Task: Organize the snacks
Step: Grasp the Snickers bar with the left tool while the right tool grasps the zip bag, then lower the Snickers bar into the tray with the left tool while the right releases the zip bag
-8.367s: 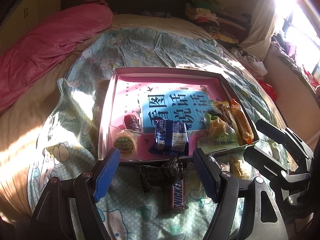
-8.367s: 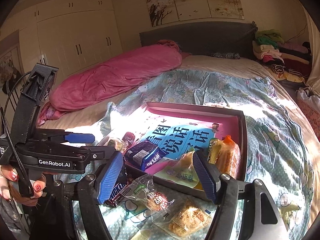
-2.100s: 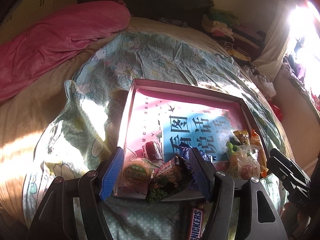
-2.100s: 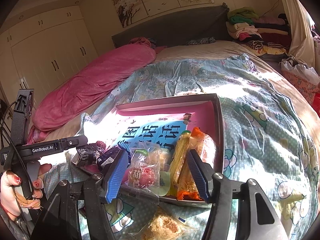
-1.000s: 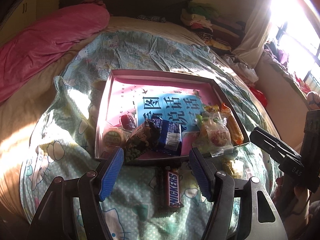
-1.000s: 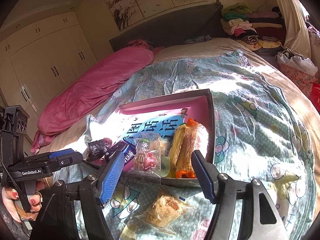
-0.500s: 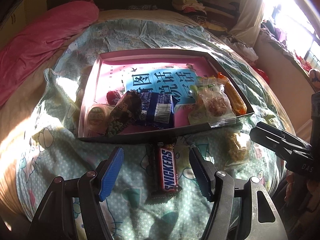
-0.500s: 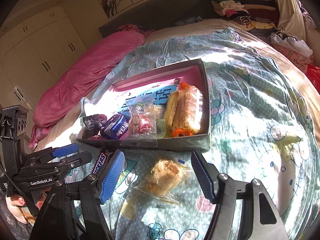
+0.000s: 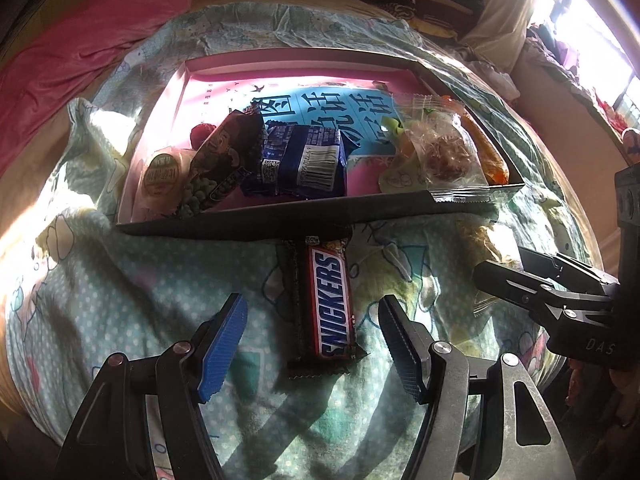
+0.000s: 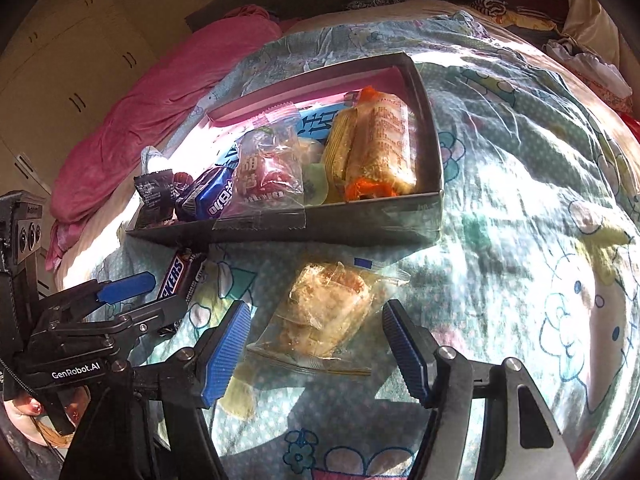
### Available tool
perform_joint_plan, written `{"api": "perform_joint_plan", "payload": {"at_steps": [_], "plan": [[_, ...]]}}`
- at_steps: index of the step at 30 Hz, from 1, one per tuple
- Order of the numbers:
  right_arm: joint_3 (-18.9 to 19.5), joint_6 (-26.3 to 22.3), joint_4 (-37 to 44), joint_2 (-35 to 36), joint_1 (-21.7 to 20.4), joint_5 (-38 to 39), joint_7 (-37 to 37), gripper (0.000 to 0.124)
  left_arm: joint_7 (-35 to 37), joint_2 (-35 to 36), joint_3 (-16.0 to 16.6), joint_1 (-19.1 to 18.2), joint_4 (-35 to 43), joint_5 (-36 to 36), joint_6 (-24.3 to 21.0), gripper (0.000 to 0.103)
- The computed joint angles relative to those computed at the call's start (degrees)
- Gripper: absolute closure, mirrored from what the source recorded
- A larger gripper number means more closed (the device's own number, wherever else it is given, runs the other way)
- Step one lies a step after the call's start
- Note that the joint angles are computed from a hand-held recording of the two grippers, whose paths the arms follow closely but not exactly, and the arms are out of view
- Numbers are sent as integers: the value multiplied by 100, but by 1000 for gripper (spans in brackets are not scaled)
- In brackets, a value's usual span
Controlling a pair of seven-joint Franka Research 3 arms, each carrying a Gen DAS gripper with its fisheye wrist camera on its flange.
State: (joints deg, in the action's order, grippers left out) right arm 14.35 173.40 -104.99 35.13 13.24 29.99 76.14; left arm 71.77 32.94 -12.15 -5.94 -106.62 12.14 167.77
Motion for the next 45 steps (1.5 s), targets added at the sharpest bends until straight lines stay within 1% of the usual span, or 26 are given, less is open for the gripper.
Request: {"api": "perform_joint_plan", "payload": {"at_steps": [3,5,8,9,10,11,12,13,14,15,18,20,21,22,23,24,25,27,29,32,36,38,42,45], "plan": [[-199,-58,99,62,211,-203,39,66,-69,69,69,-84,84,42,-69,33],[-217,-149,184,114,248,-314,-11,75,-137,109,128,-154,143,89,-125,33],[-241,-218,237,134,300,-433,-92,79,-206,178,114,-151,225,74,-146,33],[-185,-218,232,129,263,-430,-157,79,-229,192,111,-150,239,68,-149,33],[-61,-213,222,123,167,-383,-269,81,-266,203,136,-174,252,83,-144,33],[110,-217,211,121,28,-298,-421,82,-303,211,173,-214,265,118,-147,36],[248,-203,187,110,-78,-206,-554,82,-287,224,160,-211,273,140,-142,47],[351,-179,159,90,-153,-116,-666,82,-248,226,124,-189,265,150,-131,54],[484,-141,125,71,-264,-2,-810,82,-206,222,85,-162,254,150,-121,68],[656,-72,74,46,-406,141,-986,83,-186,208,80,-154,237,159,-107,73],[1208,225,-52,3,-865,610,-1548,83,55,151,-232,161,115,-58,18,73],[2000,548,-113,98,-1527,1049,-2182,83,261,58,-479,420,-48,-243,230,73],[2396,755,-145,176,-1846,1212,-2472,83,299,-17,-501,461,-141,-279,379,73],[2647,925,-150,244,-2049,1270,-2635,83,267,-100,-429,427,-225,-270,547,73],[2841,1088,-177,292,-2203,1268,-2715,83,210,-170,-345,382,-278,-254,677,73],[2974,1199,-180,346,-2322,1212,-2710,83,182,-207,-332,400,-283,-261,723,73],[3062,1270,-172,390,-2408,1158,-2668,83,165,-222,-344,436,-260,-279,725,73],[3170,1359,-150,472,-2532,1052,-2543,83,81,-238,-257,408,-208,-265,764,73],[3126,1392,-94,513,-2537,949,-2367,83,61,-182,-238,428,-71,-247,706,73],[3014,1569,-45,535,-2468,760,-2141,83,7,-47,-195,409,153,-252,566,73],[2567,1604,99,483,-2122,517,-1812,83,44,156,-268,468,454,-305,443,73],[2400,1615,155,484,-1992,393,-1654,83,-1,200,-176,374,544,-268,440,73],[2111,1684,290,531,-1755,151,-1336,83,-15,322,-158,319,747,-242,385,73],[1852,1642,396,552,-1556,-29,-1100,83,-35,408,-105,243,885,-201,361,73]]}}
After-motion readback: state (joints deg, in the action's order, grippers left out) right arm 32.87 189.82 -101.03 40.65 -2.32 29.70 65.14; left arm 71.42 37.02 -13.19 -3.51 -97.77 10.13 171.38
